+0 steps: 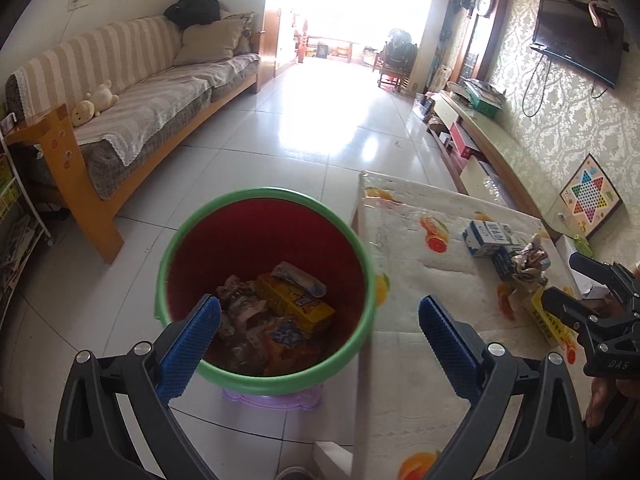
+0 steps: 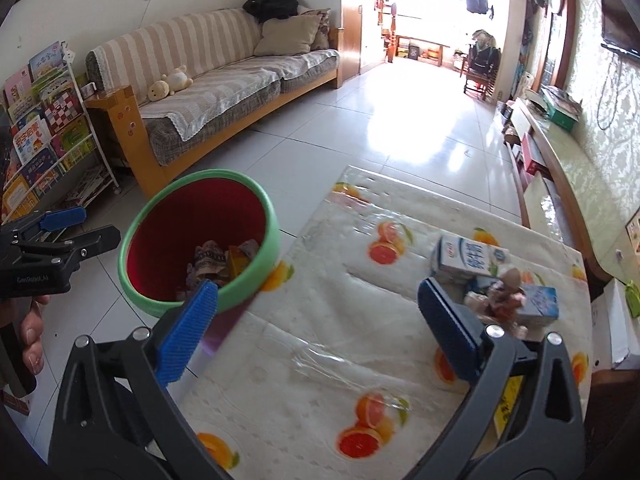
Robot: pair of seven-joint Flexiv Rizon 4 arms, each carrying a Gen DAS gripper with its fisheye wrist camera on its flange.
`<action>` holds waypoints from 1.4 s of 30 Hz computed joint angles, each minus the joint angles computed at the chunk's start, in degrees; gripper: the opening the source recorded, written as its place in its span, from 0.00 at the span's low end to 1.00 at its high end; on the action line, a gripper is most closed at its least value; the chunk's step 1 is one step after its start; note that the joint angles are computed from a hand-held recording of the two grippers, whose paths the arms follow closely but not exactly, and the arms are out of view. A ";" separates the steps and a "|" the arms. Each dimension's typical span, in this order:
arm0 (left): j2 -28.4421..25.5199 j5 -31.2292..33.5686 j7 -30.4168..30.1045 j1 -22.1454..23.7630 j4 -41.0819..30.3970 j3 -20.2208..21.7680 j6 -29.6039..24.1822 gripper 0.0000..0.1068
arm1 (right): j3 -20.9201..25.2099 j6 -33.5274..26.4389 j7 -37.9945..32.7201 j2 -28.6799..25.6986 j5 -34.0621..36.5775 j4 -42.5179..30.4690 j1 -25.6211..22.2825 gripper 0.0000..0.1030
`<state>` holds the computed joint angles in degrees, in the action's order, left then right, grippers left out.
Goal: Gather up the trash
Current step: 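Move both tools back over the table toward the remaining trash, then grasp the crumpled brown paper with the left tool while the right tool grasps the yellow box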
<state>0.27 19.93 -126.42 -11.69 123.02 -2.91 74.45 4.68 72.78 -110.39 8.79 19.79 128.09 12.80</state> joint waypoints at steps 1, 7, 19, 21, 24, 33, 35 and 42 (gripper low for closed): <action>-0.89 0.43 -0.47 -0.51 -1.18 -0.86 -0.19 0.89 | -0.74 -0.35 -0.56 0.93 0.17 0.62 -0.76 0.96; -7.11 0.59 -1.03 -6.46 -8.44 -2.97 -2.02 0.89 | -5.39 -1.59 -4.26 4.71 -0.01 3.72 -4.67 0.96; -18.79 -1.10 0.68 -17.67 -22.80 -0.32 -5.82 0.89 | -13.59 -5.16 -13.49 4.59 5.36 3.37 -11.83 0.96; -20.45 -1.22 0.77 -18.88 -24.97 0.36 -6.69 0.89 | -13.85 -5.20 -14.82 3.65 5.96 2.82 -13.16 0.96; -23.14 -2.43 1.72 -19.90 -28.15 0.50 -7.90 0.89 | -14.35 -5.59 -17.24 2.29 7.71 1.68 -14.78 0.96; -32.62 -8.65 6.36 -22.00 -38.02 0.50 -10.23 0.89 | -14.16 -7.38 -22.78 -1.60 13.90 -1.99 -19.74 0.96; -35.09 -10.32 6.98 -22.34 -40.75 0.50 -11.45 0.89 | -13.76 -7.65 -24.01 -2.38 14.89 -2.63 -20.58 0.96; -41.86 -13.95 2.04 -24.28 -48.60 2.85 -16.31 0.89 | -12.55 -9.47 -27.17 -3.88 17.90 -4.41 -22.93 0.96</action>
<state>-41.59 5.98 -124.38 -35.97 74.42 -0.06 58.14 -7.87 63.31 -137.56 4.92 37.68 123.68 -10.13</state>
